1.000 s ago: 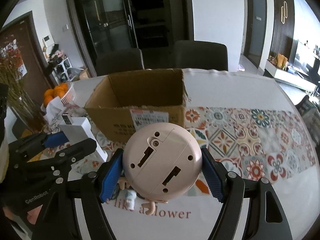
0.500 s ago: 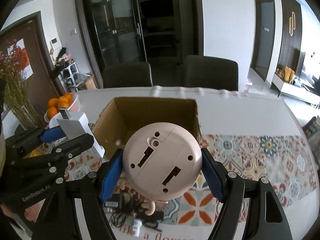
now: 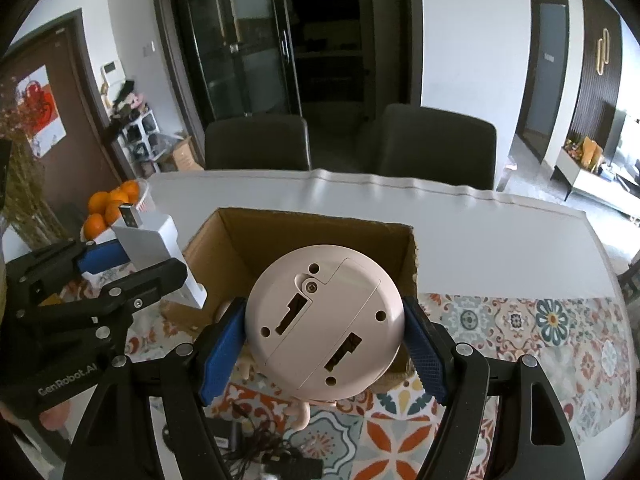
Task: Organize rigid objects
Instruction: 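Open the left gripper over the box while the right gripper releases the pink device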
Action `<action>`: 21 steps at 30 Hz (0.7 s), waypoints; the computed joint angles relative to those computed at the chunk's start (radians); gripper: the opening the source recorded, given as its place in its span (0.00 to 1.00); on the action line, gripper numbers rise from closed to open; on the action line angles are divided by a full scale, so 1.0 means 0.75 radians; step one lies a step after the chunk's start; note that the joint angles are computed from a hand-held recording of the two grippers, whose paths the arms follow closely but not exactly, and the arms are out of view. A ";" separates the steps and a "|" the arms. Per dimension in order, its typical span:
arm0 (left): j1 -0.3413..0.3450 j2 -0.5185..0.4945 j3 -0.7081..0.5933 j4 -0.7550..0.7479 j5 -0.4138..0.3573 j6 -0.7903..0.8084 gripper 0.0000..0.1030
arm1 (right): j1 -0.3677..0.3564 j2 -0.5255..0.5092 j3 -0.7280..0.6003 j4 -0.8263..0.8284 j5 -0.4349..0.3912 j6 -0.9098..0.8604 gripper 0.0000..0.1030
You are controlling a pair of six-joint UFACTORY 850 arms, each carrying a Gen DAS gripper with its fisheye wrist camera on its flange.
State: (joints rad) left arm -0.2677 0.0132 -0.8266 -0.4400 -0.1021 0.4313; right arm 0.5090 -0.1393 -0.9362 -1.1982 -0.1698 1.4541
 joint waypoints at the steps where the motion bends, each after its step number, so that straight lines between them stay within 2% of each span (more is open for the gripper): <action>1: 0.004 -0.023 -0.015 0.001 -0.013 -0.002 0.46 | -0.007 -0.022 -0.018 0.079 -0.001 -0.081 0.73; 5: 0.018 -0.107 -0.072 0.036 -0.069 -0.037 0.46 | -0.032 -0.095 -0.079 0.432 0.004 -0.454 0.73; 7: 0.019 -0.141 -0.093 0.129 -0.088 -0.125 0.46 | -0.041 -0.131 -0.109 0.650 0.000 -0.685 0.73; 14: 0.023 -0.219 -0.139 0.267 -0.163 -0.280 0.47 | -0.057 -0.206 -0.163 0.875 -0.034 -0.933 0.73; 17: 0.026 -0.228 -0.141 0.293 -0.172 -0.314 0.56 | -0.056 -0.222 -0.170 0.890 -0.042 -0.953 0.73; 21: 0.013 -0.212 -0.123 0.633 -0.138 -0.678 0.69 | -0.059 -0.231 -0.176 0.910 -0.043 -0.971 0.73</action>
State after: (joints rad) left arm -0.2579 -0.1456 -0.9186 0.0346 -0.2057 -0.0774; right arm 0.4650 -0.3129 -1.0685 -0.5154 -0.2023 0.7262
